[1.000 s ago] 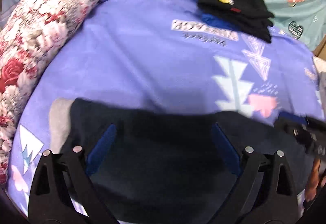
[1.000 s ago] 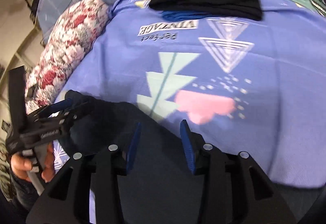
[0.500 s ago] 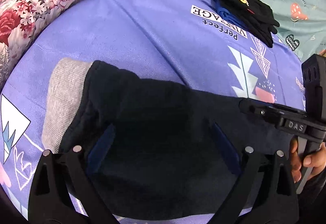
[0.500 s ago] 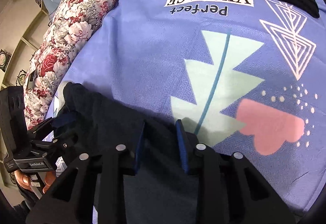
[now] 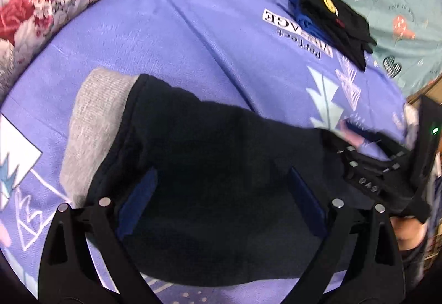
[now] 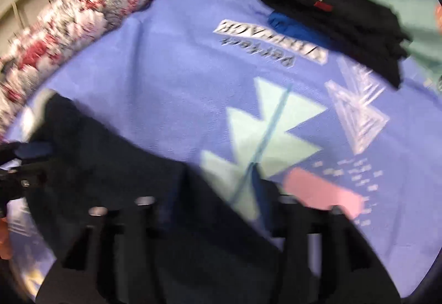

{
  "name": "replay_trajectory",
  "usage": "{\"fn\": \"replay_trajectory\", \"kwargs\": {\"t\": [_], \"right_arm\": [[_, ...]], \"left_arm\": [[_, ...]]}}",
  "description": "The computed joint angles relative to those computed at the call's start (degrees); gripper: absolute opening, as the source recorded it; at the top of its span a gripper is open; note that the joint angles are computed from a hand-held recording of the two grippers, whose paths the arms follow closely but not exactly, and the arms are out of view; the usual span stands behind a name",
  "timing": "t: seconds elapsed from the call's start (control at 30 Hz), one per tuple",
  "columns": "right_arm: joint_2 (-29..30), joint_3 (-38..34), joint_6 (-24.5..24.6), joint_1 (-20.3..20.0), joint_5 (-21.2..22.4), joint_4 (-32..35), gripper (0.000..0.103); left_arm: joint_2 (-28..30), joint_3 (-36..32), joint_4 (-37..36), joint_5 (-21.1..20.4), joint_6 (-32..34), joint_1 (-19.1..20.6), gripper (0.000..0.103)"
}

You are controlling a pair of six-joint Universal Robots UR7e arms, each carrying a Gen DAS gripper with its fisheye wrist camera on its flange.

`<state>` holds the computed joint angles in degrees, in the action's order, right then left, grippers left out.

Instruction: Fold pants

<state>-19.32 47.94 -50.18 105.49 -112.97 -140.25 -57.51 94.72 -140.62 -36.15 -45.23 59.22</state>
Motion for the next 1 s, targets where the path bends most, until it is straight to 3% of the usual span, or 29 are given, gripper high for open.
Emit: {"fn": "replay_trajectory", "kwargs": {"t": [0.07,0.13,0.27,0.4,0.47,0.53,0.57,0.63,0.67,0.73,0.77,0.83,0.9,1.0], "right_arm": [[-0.91,1.23,-0.90,0.05,-1.51,-2.31,0.068],[-2.86,2.68,1.21,-0.49,-1.03,-2.19,0.068],[-10.38,9.24,3.86,-2.98,4.99,0.44,0.068],[-13.56,13.56,-0.53,-4.84,-1.70,-0.05,0.069],[-14.02,12.47,2.28,-6.66,-3.92,1.44,0.069],[-15.37,10.09,7.72,-9.09,0.03,5.55,0.070],[-15.63,8.88,10.37,-9.82,0.02,6.25,0.070],[-15.24,6.74,14.97,-10.75,-5.35,1.85,0.070],[-15.72,6.31,17.34,-11.36,-5.91,0.37,0.070],[-19.18,6.89,22.81,-13.18,0.17,4.32,0.070],[-20.66,7.22,23.07,-14.41,5.13,7.27,0.070],[-22.30,6.64,23.18,-16.27,10.44,14.18,0.071],[-21.81,5.06,24.41,-17.22,8.87,16.20,0.072],[-22.54,3.48,29.57,-19.79,13.34,15.88,0.069]], "left_arm": [[-0.04,-0.26,3.71,1.54,-2.44,-0.68,0.096],[-0.77,0.59,4.39,2.12,-4.23,-1.24,0.096],[-2.80,4.26,-0.71,1.53,-5.03,-2.19,0.097],[-2.72,4.63,2.28,2.58,-6.23,-2.36,0.097],[-2.52,4.57,3.87,3.50,-6.51,-2.41,0.097],[-2.86,4.76,3.97,3.45,-7.06,-2.45,0.097],[-3.23,4.65,5.09,3.52,-8.94,-2.56,0.097],[-3.65,4.37,6.85,3.88,-11.43,-2.94,0.097],[-3.82,4.33,7.47,4.35,-12.35,-3.36,0.097],[-3.71,4.62,6.53,5.31,-11.84,-4.23,0.097],[-3.65,4.86,6.20,5.77,-11.78,-4.78,0.097],[-3.25,5.57,3.03,5.67,-9.71,-5.69,0.097],[-2.55,5.22,2.01,4.89,-7.79,-6.09,0.097],[-0.75,3.53,3.08,3.30,-6.27,-6.15,0.097]]}}
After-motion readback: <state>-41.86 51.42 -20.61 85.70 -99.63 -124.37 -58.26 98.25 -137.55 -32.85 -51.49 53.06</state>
